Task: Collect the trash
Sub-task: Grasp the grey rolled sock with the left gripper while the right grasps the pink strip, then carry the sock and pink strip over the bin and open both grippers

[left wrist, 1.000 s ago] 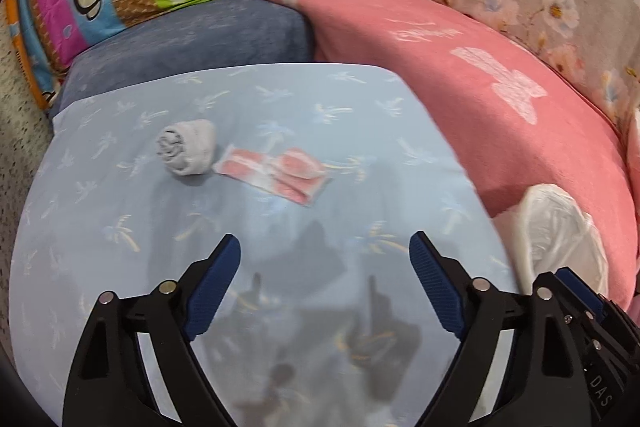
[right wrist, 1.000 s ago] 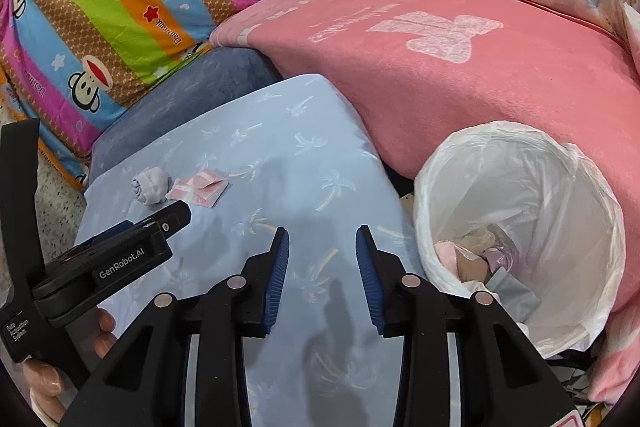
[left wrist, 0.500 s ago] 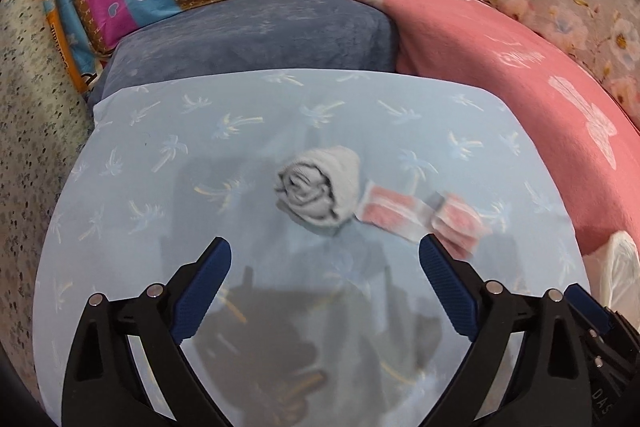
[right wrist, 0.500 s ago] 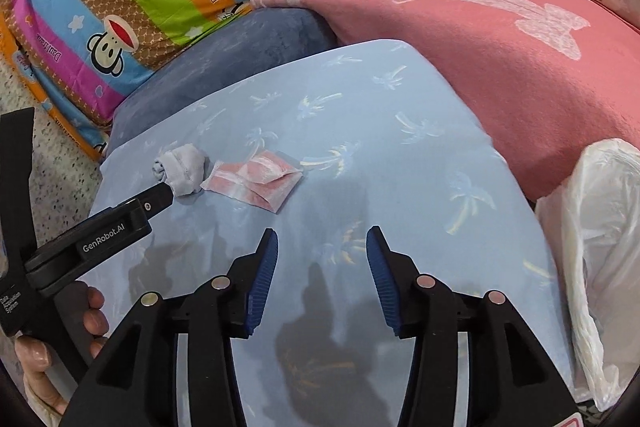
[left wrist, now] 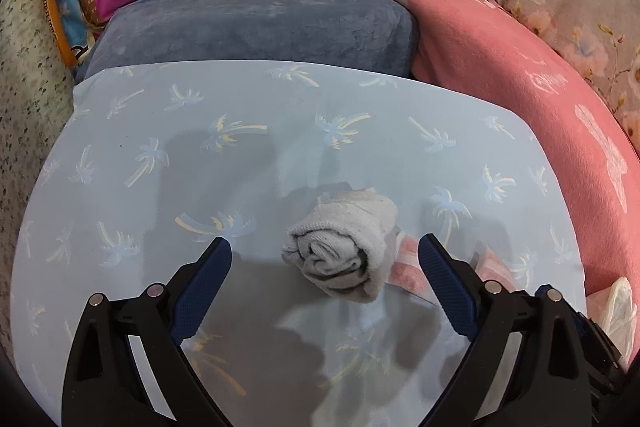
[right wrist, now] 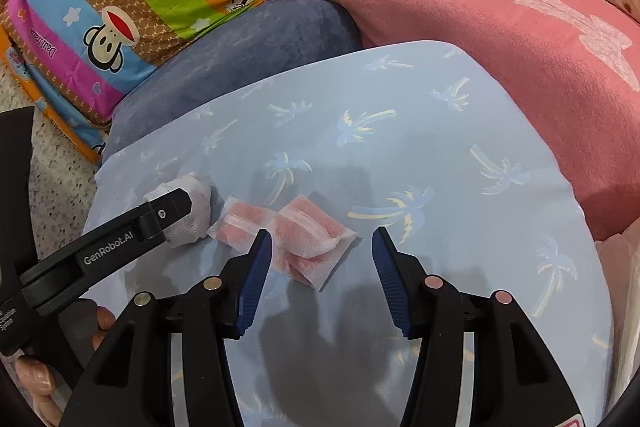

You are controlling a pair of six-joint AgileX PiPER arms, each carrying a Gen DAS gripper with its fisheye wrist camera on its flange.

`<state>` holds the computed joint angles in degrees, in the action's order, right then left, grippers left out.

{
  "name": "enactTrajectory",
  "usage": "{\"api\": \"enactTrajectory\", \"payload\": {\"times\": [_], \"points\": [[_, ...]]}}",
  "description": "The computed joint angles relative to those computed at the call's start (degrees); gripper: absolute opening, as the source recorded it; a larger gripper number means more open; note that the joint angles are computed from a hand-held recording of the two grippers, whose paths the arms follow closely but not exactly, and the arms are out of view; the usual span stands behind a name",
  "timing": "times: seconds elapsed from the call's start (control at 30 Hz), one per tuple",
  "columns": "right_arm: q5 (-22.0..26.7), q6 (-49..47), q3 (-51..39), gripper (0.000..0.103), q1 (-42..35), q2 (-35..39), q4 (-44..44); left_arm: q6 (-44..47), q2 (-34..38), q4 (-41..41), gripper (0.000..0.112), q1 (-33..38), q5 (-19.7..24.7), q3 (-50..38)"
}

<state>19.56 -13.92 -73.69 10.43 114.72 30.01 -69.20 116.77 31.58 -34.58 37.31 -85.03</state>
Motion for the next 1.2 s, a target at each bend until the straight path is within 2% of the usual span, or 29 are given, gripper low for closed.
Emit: {"api": "enactTrajectory", "payload": {"times": [0.17,0.2,0.27,0.3,0.33,0.37,0.4,0.5,0.63,0.83,1.03,1.2], "points": [[-0.2,0.3,-1.1,0.052,0.3,2.4,1.3,0.1,0.4,-3.2,0.083,1.5,-0.8,0.6],[-0.1,0.3,-1.3,0.051,0.4,2.8,1.4,0.2,0.1,-3.8,0.076,1.8,-2.0,1.2],[0.0,-0.3,-1.4,0.045,0.5,3.4,2.2,3.8,-0.4,-7.4,0.063,2.7,-5.2,2.5],[-1.1,0.8,-0.8,0.039,1.0,3.2,0.8,5.6,-0.5,-8.9,0.053,2.8,-6.2,2.7],[-0.6,0.4,-0.8,0.029,1.1,3.2,0.8,7.0,-0.7,-9.8,0.045,2.7,-7.0,3.0],[-0.2,-1.9,-0.6,0.026,1.0,3.1,3.0,7.1,-0.8,-9.3,0.042,2.4,-6.7,2.7],[0.0,-2.3,-0.3,0.021,0.9,2.9,3.7,6.7,-1.0,-8.2,0.034,1.8,-6.4,2.6],[-0.2,-2.5,1.0,0.013,1.0,1.6,4.0,6.7,-1.6,-7.2,0.027,0.7,-6.4,2.8],[-0.9,-7.8,5.2,0.011,0.2,-2.0,9.2,6.3,-2.6,-6.6,0.025,-0.8,-6.1,3.1],[-2.5,-12.6,12.6,0.011,-2.0,-10.2,12.3,2.7,-4.4,-2.9,0.025,-4.7,-4.1,2.5],[-2.6,-18.4,20.3,0.011,-7.7,-20.3,16.2,1.2,-5.2,-1.0,0.025,-9.5,-1.6,-0.1],[-0.3,-24.1,25.3,0.011,-14.8,-28.5,19.4,0.5,-4.5,0.3,0.025,-14.0,1.3,-4.3]]}}
